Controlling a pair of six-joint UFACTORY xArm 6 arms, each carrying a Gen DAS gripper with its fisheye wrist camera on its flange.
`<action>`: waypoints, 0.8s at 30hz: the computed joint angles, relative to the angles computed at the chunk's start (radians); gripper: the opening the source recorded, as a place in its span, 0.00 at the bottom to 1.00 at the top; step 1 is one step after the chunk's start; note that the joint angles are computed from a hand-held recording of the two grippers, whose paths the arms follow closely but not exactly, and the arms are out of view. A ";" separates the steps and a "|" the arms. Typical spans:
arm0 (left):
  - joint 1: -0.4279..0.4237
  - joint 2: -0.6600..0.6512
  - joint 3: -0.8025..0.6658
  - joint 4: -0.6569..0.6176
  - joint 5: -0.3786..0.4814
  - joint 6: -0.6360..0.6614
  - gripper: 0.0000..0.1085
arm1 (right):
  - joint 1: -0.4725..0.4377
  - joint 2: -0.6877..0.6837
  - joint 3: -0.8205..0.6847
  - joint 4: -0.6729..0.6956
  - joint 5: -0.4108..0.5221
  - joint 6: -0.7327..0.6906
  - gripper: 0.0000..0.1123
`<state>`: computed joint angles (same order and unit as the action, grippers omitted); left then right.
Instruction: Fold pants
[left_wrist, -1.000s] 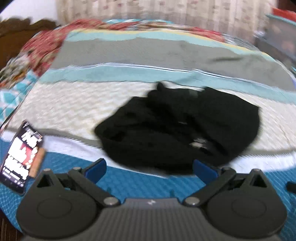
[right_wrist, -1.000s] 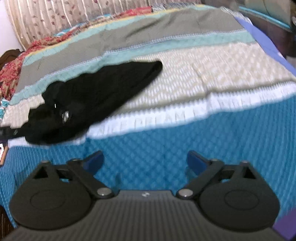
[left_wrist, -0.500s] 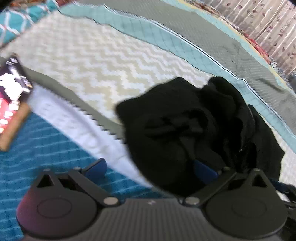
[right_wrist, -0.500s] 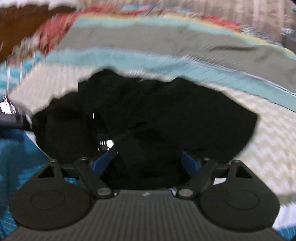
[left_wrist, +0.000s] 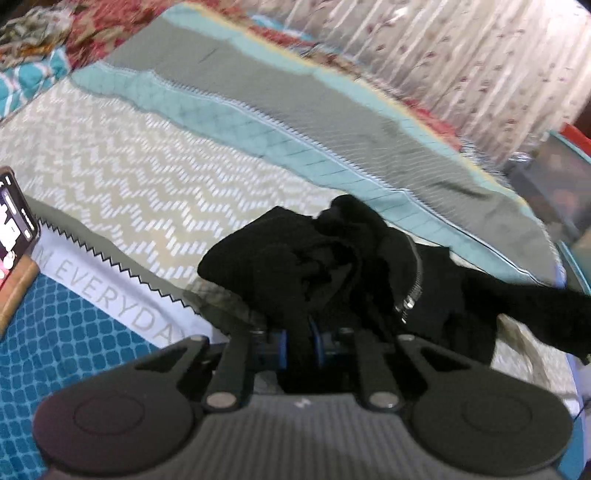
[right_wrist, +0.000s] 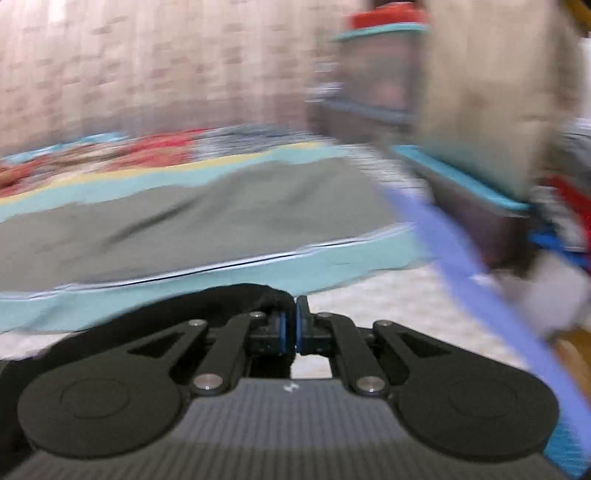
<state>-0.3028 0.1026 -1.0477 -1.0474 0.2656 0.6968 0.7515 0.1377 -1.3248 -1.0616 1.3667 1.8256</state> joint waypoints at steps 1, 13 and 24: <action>-0.002 -0.015 0.019 -0.025 -0.002 0.041 0.12 | 0.001 -0.022 0.029 0.024 0.046 0.006 0.06; 0.032 0.073 -0.041 -0.106 0.007 0.059 0.90 | -0.028 0.121 -0.023 0.071 -0.375 0.062 0.44; 0.039 0.164 -0.112 -0.085 0.025 -0.003 0.87 | -0.007 0.731 -0.790 0.457 -0.869 -0.858 0.67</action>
